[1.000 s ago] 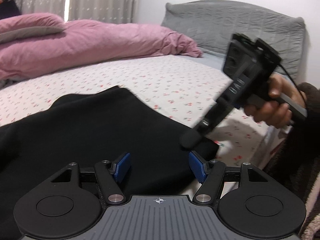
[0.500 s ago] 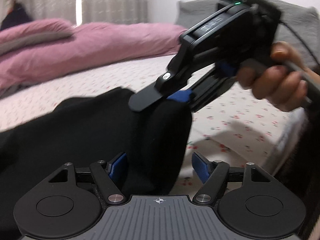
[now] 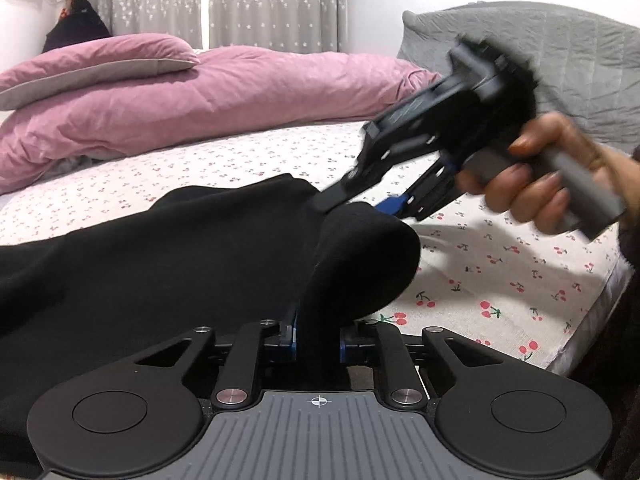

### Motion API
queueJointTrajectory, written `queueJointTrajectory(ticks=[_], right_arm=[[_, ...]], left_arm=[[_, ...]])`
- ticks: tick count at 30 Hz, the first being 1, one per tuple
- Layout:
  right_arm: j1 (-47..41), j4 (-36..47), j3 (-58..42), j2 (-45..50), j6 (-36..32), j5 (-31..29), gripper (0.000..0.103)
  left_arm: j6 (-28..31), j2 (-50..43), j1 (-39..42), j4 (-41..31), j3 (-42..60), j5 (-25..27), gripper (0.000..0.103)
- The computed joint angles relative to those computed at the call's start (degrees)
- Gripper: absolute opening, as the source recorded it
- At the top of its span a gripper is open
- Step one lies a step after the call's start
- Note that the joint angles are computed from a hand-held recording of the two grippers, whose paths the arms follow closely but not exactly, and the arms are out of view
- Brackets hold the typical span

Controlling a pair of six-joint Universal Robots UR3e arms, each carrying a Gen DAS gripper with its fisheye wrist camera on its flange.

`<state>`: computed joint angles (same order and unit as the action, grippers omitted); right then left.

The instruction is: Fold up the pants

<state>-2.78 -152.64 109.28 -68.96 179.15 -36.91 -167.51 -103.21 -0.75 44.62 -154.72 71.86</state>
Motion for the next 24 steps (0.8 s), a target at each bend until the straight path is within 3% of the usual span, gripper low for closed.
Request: queueJointTrajectory(ticks=[6,10,14,18,24], right_arm=[[3.2,-20.0,-6.8,13.3,15.0,0.9,0.044],[4.8,-24.3,-10.4,16.7,21.4,-3.1,0.012],[6.2,-26.1,-9.8,14.4,21.8,-6.6,0.009],[3.8,-29.0,-9.0,13.6,24.2,-3.4,0.008],[-5.0,-26.7,-2.0,7.7,21.6,0.9,0.008]], left_arm=[[-0.1,0.0,-0.5,0.4,0.0,0.5,0.015],[0.3,0.7,-0.2,-1.9,0.7,0.3,0.014],[-2.0,3.5,-1.7,-7.1,3.0,2.0,0.011],[-4.5,4.7,-6.0,-8.9,6.1,5.8,0.011],[-8.5,5.4,-10.8,-13.7,12.1,5.1,0.010]])
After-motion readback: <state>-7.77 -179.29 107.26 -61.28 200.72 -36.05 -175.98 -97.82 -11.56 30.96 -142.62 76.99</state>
